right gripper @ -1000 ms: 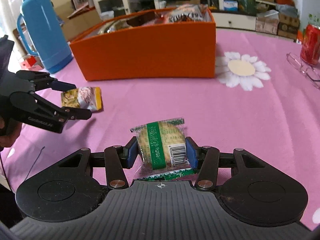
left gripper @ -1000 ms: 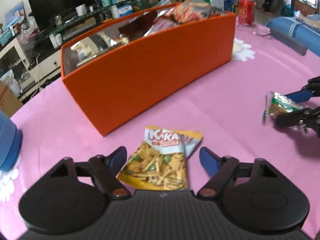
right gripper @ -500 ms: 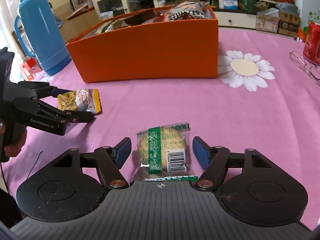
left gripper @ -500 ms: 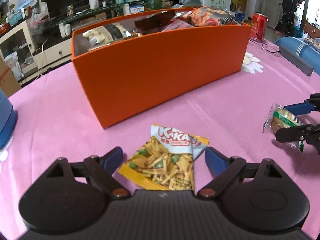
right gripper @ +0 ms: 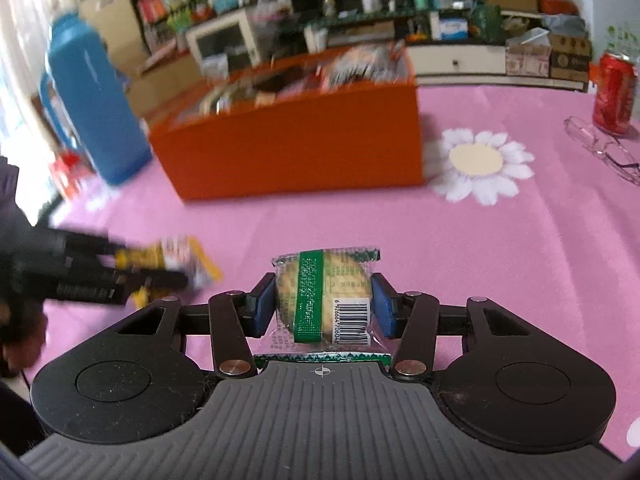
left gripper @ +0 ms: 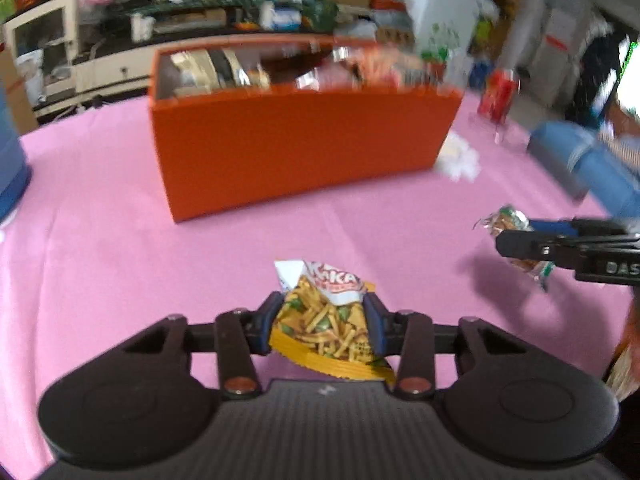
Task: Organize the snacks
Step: 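Carry both snacks over the orange box and open both tools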
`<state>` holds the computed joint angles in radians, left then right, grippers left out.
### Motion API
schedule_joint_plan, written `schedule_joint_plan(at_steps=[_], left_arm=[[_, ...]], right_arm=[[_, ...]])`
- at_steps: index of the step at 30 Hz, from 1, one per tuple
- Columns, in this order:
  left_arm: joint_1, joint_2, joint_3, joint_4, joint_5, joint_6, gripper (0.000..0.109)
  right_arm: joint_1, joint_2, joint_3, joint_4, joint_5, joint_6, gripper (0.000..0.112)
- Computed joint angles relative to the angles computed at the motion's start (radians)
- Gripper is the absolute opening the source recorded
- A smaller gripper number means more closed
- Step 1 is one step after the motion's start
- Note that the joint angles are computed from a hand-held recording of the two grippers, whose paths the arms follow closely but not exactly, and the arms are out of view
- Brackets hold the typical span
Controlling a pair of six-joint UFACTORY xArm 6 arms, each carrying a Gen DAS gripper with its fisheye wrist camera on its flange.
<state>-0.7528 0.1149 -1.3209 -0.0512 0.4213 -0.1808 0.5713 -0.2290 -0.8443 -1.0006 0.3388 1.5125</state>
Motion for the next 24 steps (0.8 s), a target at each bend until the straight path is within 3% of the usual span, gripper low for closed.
schedule_joint_plan(at_steps=[3, 6, 8, 12, 17, 21, 24], left_arm=[[-0.003, -0.040, 0.038, -0.025, -0.044, -0.031, 0.042], [0.000, -0.029, 0.035, 0.080, -0.010, -0.145, 0.042], [0.006, -0.034, 0.045, -0.003, -0.020, -0.110, 0.042], [0.033, -0.043, 0.001, -0.019, -0.063, -0.116, 0.042], [0.081, 0.112, -0.284, 0.053, -0.068, -0.153, 0.041], [0.103, 0.345, -0.598, 0.038, -0.025, -0.170, 0.041], [0.111, 0.530, -0.839, 0.120, 0.081, -0.226, 0.041]], right_arm=[[-0.019, -0.033, 0.007, -0.085, -0.018, 0.094, 0.032], [-0.020, -0.022, -0.001, -0.074, -0.007, 0.091, 0.032], [-0.010, -0.014, -0.006, -0.059, 0.004, 0.067, 0.032], [-0.016, -0.031, -0.019, -0.136, 0.002, 0.134, 0.032], [-0.047, 0.049, -0.206, -0.245, 0.010, 0.128, 0.032], [-0.108, 0.278, -0.484, -0.285, -0.034, 0.124, 0.032], [-0.127, 0.466, -0.669, -0.186, -0.040, 0.022, 0.032]])
